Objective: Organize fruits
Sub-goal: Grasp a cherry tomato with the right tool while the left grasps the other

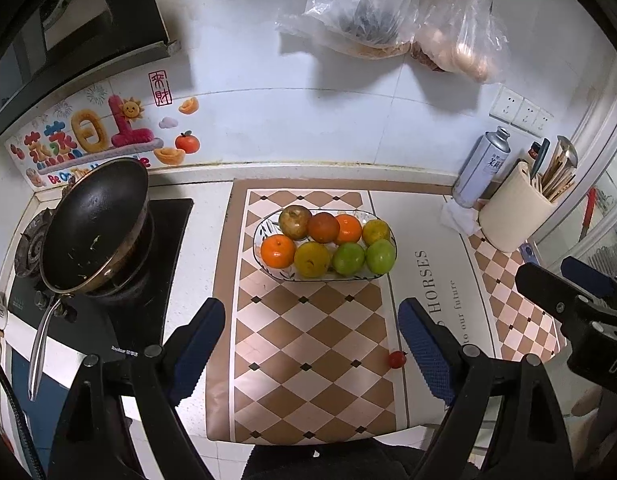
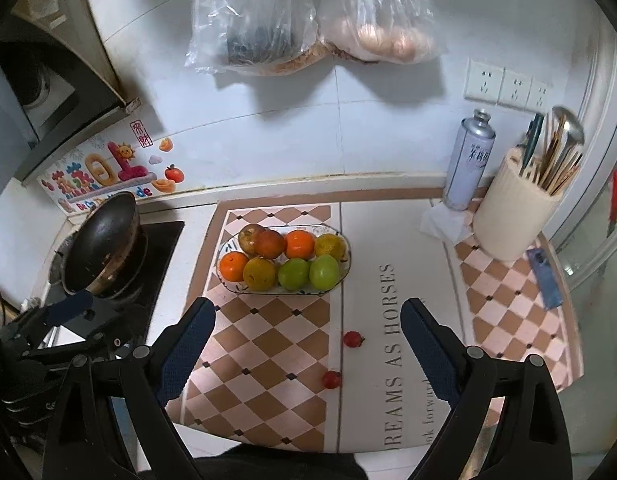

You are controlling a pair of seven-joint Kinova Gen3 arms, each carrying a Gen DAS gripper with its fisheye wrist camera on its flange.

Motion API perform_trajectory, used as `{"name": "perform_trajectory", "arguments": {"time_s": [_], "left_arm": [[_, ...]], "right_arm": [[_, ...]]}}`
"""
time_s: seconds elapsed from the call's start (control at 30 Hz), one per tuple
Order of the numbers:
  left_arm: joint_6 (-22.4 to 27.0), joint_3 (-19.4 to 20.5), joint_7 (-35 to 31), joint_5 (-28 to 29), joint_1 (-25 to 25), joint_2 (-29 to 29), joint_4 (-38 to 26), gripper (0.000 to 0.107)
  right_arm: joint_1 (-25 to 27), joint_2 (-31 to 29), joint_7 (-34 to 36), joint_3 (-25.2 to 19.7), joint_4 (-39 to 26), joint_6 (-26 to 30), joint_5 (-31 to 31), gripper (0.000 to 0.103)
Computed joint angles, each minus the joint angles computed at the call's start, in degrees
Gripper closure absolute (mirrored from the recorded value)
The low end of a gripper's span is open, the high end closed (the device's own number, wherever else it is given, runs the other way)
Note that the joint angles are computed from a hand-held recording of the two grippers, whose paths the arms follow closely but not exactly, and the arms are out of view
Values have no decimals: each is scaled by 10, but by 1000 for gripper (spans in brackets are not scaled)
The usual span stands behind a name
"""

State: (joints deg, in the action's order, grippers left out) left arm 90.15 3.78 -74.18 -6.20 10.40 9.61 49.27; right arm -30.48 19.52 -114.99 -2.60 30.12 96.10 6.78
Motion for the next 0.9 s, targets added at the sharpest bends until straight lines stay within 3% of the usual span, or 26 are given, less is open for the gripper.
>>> {"name": "perform_trajectory", "arguments": {"time_s": [0.1,0.13,0.23,0.33,0.4,0.5,0.73,0.8,0.9], "left_arm": [[-3,0,4,-23,11,12,0,15],[-4,-1,7,-41,21,18,2,6],[-13,-5,19,-102,55,39,19,5],[-13,-9,26,-126,72,67,34,5],[-7,-10,24,-116,72,88,36,5],[6,-10,21,-82,64,127,36,5],[14,-14,40,-24,59,196,56,5],[20,-15,48,-12,56,205,59,5],[17,-12,56,6,53,207,72,5]], "right_arm": [[56,-7,-7,-12,50,-40,-61,7],[78,-5,-7,-14,75,-54,-81,7],[114,4,0,-13,142,-84,-105,7],[144,28,20,-16,195,-106,-129,21],[164,58,37,-21,226,-117,-153,35],[173,88,59,-24,257,-138,-165,45],[169,145,92,-31,289,-171,-181,60],[161,140,100,-27,307,-193,-168,69],[167,123,111,-27,339,-221,-168,69]]}}
